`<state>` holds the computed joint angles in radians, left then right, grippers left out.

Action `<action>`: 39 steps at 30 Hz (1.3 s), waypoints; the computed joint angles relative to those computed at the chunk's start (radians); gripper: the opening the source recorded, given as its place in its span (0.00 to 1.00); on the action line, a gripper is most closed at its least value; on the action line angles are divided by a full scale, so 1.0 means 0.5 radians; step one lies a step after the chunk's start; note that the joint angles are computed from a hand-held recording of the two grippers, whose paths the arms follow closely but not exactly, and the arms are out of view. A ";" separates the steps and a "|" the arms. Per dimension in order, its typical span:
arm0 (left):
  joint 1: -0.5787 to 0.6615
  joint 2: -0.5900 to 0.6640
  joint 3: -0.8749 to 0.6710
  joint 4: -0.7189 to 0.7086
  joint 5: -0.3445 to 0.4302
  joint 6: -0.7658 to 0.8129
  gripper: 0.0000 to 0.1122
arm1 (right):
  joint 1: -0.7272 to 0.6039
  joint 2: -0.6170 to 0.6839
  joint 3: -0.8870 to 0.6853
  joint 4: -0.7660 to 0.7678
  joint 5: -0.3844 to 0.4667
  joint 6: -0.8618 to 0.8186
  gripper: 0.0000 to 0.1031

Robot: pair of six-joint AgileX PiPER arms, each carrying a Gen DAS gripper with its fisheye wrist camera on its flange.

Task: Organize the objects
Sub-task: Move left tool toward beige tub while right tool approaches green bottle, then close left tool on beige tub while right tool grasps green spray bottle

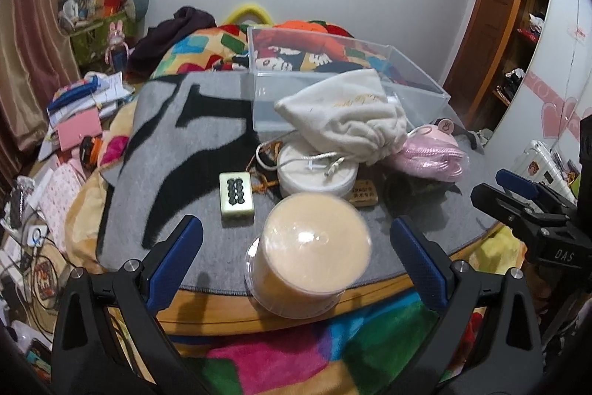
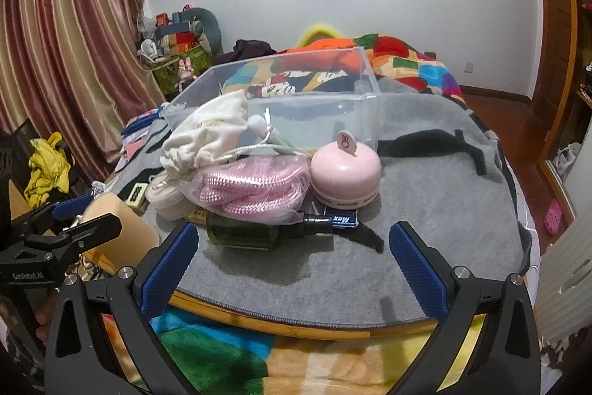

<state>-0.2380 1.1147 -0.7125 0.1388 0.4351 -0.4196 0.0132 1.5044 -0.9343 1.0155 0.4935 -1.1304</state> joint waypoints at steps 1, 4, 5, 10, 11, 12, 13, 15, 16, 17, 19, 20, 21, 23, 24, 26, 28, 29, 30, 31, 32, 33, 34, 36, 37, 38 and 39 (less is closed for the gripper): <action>0.003 0.005 0.007 -0.010 -0.009 0.005 0.92 | 0.003 0.007 0.001 0.006 -0.005 -0.015 1.00; -0.026 0.018 0.021 0.054 -0.030 -0.060 0.83 | 0.026 0.034 0.007 0.015 -0.029 -0.046 1.00; -0.049 0.032 0.019 0.107 -0.023 -0.109 0.77 | 0.033 0.047 0.003 0.004 -0.035 -0.042 1.00; -0.061 0.083 0.022 0.063 -0.046 -0.075 0.74 | 0.038 0.151 -0.045 -0.049 0.038 0.053 0.99; -0.060 0.087 0.025 0.064 -0.052 -0.079 0.74 | 0.031 0.170 -0.056 -0.032 0.080 0.047 0.99; -0.058 0.088 0.030 0.065 -0.058 -0.077 0.74 | 0.033 0.188 -0.068 -0.027 0.109 0.048 0.99; -0.057 0.090 0.032 0.066 -0.063 -0.076 0.72 | 0.043 0.196 -0.072 -0.029 0.113 0.050 0.99; -0.055 0.088 0.030 0.046 -0.056 -0.058 0.69 | 0.078 0.221 -0.091 -0.052 0.095 0.076 0.99; -0.056 0.093 0.029 0.044 -0.057 -0.054 0.66 | 0.089 0.236 -0.102 -0.052 0.089 0.082 0.99; -0.056 0.098 0.031 0.049 -0.058 -0.058 0.63 | 0.101 0.262 -0.124 -0.063 0.084 0.111 0.99; -0.051 0.102 0.045 0.027 -0.081 -0.031 0.61 | 0.120 0.300 -0.157 -0.086 0.069 0.171 0.99; -0.058 0.102 0.052 0.067 -0.091 -0.070 0.60 | 0.128 0.319 -0.178 -0.115 0.063 0.224 0.99; -0.064 0.103 0.060 0.099 -0.105 -0.098 0.59 | 0.140 0.344 -0.208 -0.155 0.056 0.294 0.99; -0.080 0.101 0.065 0.145 -0.115 -0.138 0.55 | 0.152 0.371 -0.237 -0.178 0.051 0.348 0.99; -0.084 0.099 0.068 0.138 -0.123 -0.125 0.54 | 0.160 0.383 -0.249 -0.188 0.040 0.370 0.99; -0.119 0.094 0.072 0.268 -0.114 -0.251 0.54 | 0.178 0.389 -0.252 -0.209 0.008 0.398 0.99; -0.130 0.086 0.080 0.319 -0.116 -0.295 0.54 | 0.199 0.380 -0.236 -0.201 -0.041 0.387 0.98; -0.123 0.085 0.081 0.304 -0.119 -0.278 0.54 | 0.209 0.379 -0.232 -0.195 -0.064 0.379 0.93; -0.113 0.087 0.079 0.279 -0.121 -0.248 0.54 | 0.210 0.383 -0.237 -0.190 -0.056 0.361 0.86; -0.106 0.086 0.077 0.259 -0.120 -0.227 0.54 | 0.211 0.383 -0.238 -0.191 -0.047 0.353 0.82; -0.105 0.090 0.074 0.255 -0.120 -0.222 0.54 | 0.211 0.386 -0.238 -0.190 -0.051 0.346 0.81; -0.103 0.089 0.073 0.258 -0.117 -0.225 0.53 | 0.221 0.381 -0.233 -0.177 -0.063 0.339 0.81; -0.104 0.089 0.072 0.268 -0.115 -0.237 0.53 | 0.243 0.375 -0.230 -0.186 -0.076 0.362 0.81; -0.091 0.083 0.067 0.231 -0.107 -0.201 0.53 | 0.224 0.373 -0.221 -0.121 -0.051 0.304 0.75; -0.083 0.079 0.064 0.205 -0.102 -0.179 0.53 | 0.217 0.372 -0.215 -0.077 -0.025 0.261 0.73; -0.071 0.076 0.061 0.169 -0.098 -0.144 0.52 | 0.202 0.363 -0.208 -0.081 -0.011 0.258 0.73; -0.062 0.071 0.059 0.138 -0.095 -0.117 0.52 | 0.201 0.350 -0.192 -0.081 -0.032 0.256 0.73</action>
<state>-0.2687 1.1502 -0.6832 0.2078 0.3877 -0.4782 0.1138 1.6793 -1.0302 0.9748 0.4776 -1.0025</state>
